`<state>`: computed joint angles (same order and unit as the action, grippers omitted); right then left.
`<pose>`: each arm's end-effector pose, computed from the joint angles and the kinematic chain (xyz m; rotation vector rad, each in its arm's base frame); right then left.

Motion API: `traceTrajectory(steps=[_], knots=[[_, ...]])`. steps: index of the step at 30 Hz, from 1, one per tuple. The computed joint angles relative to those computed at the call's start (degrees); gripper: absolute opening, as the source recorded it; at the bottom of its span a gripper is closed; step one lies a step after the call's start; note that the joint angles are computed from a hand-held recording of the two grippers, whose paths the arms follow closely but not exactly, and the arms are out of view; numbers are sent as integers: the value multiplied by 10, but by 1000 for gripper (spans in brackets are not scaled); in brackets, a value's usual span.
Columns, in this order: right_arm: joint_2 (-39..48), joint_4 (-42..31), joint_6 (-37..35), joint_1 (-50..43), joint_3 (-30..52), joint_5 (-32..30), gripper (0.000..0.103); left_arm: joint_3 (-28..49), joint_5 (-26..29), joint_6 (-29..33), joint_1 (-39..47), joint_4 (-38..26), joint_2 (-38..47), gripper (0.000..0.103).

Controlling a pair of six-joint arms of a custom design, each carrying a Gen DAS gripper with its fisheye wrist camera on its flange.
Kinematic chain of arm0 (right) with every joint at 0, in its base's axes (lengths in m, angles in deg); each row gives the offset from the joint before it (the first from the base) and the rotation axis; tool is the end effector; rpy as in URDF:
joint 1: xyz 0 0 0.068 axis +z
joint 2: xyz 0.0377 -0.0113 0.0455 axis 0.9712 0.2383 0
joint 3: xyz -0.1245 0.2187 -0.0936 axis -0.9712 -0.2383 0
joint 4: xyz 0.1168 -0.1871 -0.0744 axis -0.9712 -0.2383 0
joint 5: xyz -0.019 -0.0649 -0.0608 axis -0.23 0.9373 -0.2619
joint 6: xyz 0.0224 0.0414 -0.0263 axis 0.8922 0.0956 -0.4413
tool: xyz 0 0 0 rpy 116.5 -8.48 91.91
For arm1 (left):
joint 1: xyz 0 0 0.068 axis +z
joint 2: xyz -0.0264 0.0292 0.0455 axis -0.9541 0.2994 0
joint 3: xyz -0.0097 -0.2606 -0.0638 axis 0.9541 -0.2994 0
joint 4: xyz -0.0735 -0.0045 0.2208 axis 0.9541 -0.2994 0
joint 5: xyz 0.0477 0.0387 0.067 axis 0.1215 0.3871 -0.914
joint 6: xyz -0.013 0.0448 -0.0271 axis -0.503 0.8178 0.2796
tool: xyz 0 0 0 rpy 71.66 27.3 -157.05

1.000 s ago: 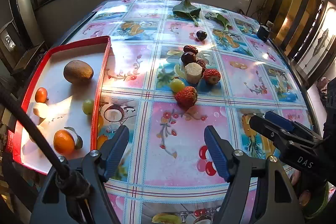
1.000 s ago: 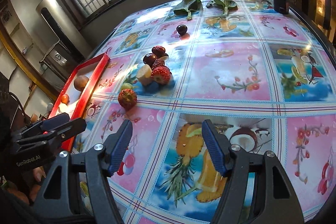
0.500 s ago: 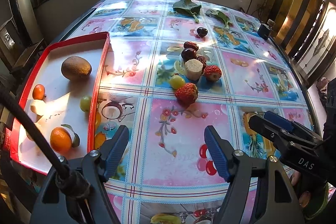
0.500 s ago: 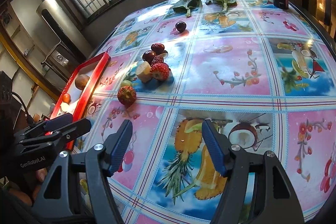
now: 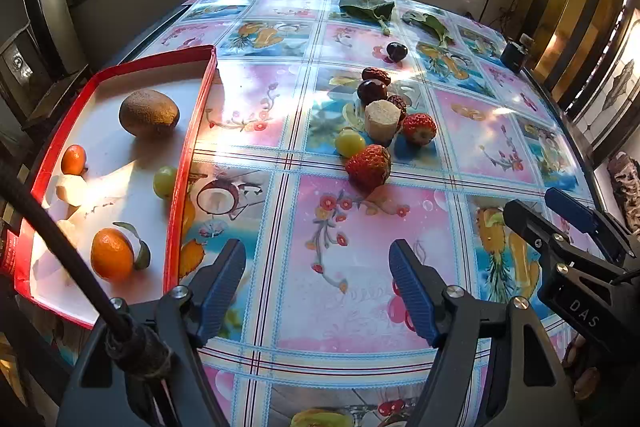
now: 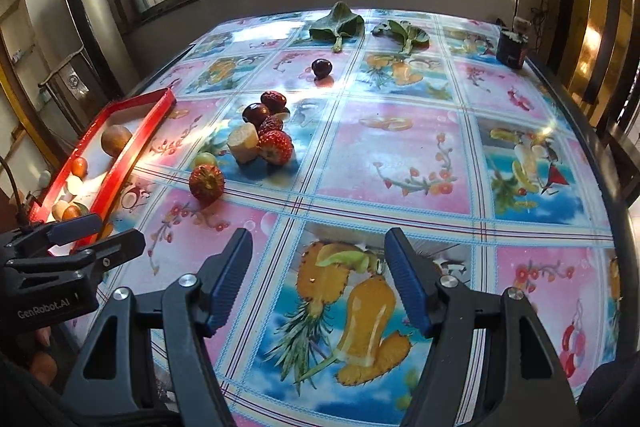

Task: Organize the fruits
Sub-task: 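Move both open tools back from the tray toward the fruit cluster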

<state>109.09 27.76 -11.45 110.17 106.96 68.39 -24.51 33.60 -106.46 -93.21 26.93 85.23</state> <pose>0.2415 0.1585 0.2079 -0.3587 2.4152 0.2675 0.1977 -0.0660 0.2160 -0.2257 2.5483 -0.0252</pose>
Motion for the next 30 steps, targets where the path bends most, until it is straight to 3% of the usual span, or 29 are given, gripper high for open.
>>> traceTrajectory(steps=[8,21,25,30], knots=[[-3,-19,-14,2,6,48,71,9,-15,-10,-30,-2,25,74],[-9,-9,-12,-20,-12,11,74,36,-46,-29,-68,-22,76,78],[-7,-2,-11,-30,-17,-3,74,29,-27,-23,-52,-12,75,78],[-7,18,-7,-44,-26,-47,74,1,40,-4,7,26,53,78]])
